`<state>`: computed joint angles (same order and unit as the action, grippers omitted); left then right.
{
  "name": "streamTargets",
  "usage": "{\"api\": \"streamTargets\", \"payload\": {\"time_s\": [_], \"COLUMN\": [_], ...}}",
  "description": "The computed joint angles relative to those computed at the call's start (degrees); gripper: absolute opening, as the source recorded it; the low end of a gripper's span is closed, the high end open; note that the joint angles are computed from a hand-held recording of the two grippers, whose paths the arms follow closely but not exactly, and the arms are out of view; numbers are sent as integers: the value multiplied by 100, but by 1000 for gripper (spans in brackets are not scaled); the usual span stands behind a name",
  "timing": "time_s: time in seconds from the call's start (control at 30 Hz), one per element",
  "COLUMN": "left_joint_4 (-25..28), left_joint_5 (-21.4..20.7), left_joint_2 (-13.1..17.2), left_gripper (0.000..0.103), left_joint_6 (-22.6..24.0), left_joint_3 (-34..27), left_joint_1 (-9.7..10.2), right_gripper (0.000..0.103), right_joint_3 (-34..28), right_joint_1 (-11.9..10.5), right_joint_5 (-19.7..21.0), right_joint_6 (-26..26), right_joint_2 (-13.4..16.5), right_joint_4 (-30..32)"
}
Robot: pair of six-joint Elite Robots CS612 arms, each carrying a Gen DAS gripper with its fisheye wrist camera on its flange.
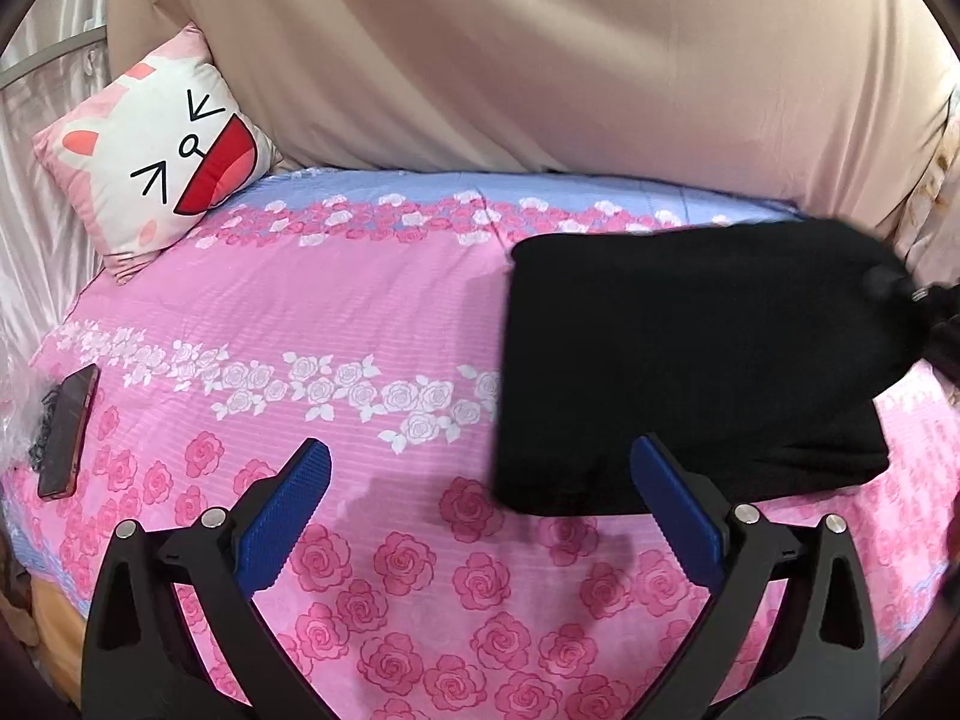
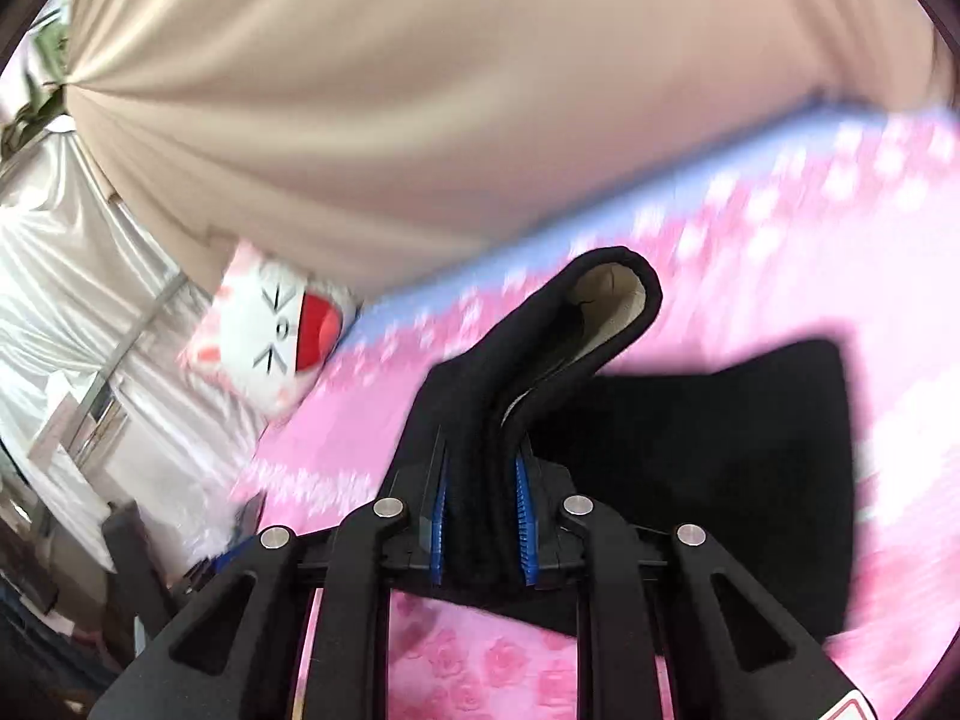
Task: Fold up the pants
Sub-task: 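Lower the folded pants with the right gripper and open it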
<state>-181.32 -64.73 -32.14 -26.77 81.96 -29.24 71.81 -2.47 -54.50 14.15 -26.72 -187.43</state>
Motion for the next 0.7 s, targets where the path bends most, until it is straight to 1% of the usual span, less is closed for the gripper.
{"api": "streamTargets", "payload": {"time_s": [0.07, 0.1, 0.17, 0.2, 0.23, 0.27, 0.3, 0.37, 0.43, 0.47, 0.5, 0.53, 0.57, 0.63, 0.67, 0.7], "left_joint_4": [34, 101, 261, 352, 451, 527, 597, 707, 710, 742, 775, 832, 896, 1002, 1070, 1108], "left_joint_5": [-59, -109, -316, -397, -446, -464, -457, -434, -450, -430, -409, -401, -403, -347, -271, -232], "left_joint_2": [21, 38, 105, 130, 154, 176, 200, 223, 237, 242, 249, 252, 255, 256, 259, 263], "left_gripper": [98, 98, 98, 98, 98, 98, 98, 98, 98, 98, 98, 98, 98, 98, 98, 98], "left_joint_6": [-19, -39, -45, -18, 26, 85, 167, 213, 221, 209, 184, 151, 125, 95, 88, 87], "left_joint_3": [-20, -49, -156, -213, -272, -326, -381, -452, -477, -493, -511, -528, -548, -576, -590, -599], "left_joint_1": [-12, -17, -23, -28, -41, -59, -84, -121, -138, -148, -156, -158, -159, -169, -180, -184], "right_gripper": [18, 21, 26, 27, 27, 29, 30, 33, 37, 37, 29, 21, 20, 19, 19, 19], "right_joint_3": [257, 319, 212, 129, 110, 166, 206, 241, 176, 145, 131, 106, 132, 207, 298, 391], "right_joint_1": [-59, -108, -189, -241, -317, -375, -388, -357, -321, -307, -271, -213, -206, -199, -205, -234], "right_joint_5": [-605, -930, -1142, -1060, -738, -476, -454, -587, -650, -661, -759, -1009, -1022, -855, -781, -751], "right_joint_6": [-135, -137, -75, 168, 374, 707, 800, 705, 597, 576, 430, 196, 127, 264, 270, 203], "right_joint_2": [-147, -148, -14, 165, 251, 295, 285, 239, 237, 253, 230, 199, 165, 119, 64, 18], "right_joint_4": [-40, 185, 901, 990, 838, 490, 382, 350, 522, 548, 648, 782, 755, 429, 190, 88]}}
